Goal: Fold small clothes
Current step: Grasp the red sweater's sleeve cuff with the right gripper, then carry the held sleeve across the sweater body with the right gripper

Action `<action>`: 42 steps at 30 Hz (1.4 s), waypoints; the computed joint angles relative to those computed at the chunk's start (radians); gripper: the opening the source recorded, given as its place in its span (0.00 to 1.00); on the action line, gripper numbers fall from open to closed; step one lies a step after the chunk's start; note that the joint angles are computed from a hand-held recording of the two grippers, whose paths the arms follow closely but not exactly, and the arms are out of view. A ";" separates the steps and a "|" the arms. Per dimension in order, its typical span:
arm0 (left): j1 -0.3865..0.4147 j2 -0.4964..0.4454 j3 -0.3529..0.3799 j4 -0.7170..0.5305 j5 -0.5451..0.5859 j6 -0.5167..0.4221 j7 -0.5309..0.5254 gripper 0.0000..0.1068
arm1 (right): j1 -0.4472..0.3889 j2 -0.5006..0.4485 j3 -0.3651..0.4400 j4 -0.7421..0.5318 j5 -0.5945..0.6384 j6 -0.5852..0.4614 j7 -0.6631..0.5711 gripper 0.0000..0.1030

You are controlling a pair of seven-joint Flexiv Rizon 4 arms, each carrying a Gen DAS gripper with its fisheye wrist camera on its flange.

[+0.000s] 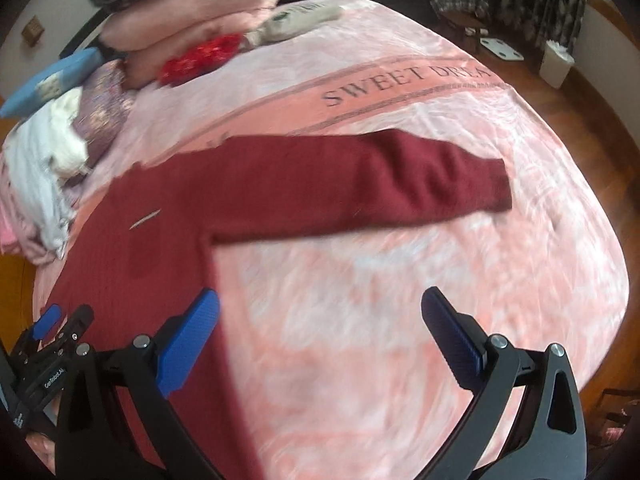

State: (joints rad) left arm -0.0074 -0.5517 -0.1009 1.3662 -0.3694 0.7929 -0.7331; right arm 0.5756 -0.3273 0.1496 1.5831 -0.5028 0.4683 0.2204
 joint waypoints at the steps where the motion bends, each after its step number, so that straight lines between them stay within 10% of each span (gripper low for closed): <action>1: -0.023 -0.026 -0.002 -0.026 0.011 0.005 -0.026 0.93 | -0.030 0.020 -0.007 0.053 0.000 0.066 -0.002 0.97; 22: -0.205 -0.343 0.030 -0.394 0.195 -0.028 -0.318 0.93 | -0.328 0.198 -0.024 0.511 0.174 0.380 -0.186 0.97; 28: -0.214 -0.329 0.034 -0.345 0.219 0.011 -0.329 0.93 | -0.347 0.211 -0.024 0.609 0.198 0.546 -0.167 0.63; 32: -0.218 -0.321 0.037 -0.334 0.227 0.009 -0.341 0.93 | -0.343 0.220 -0.024 0.614 0.173 0.560 -0.162 0.05; 42: -0.195 -0.323 0.038 -0.337 0.221 0.065 -0.328 0.93 | -0.361 0.322 -0.002 0.642 0.054 0.391 -0.023 0.05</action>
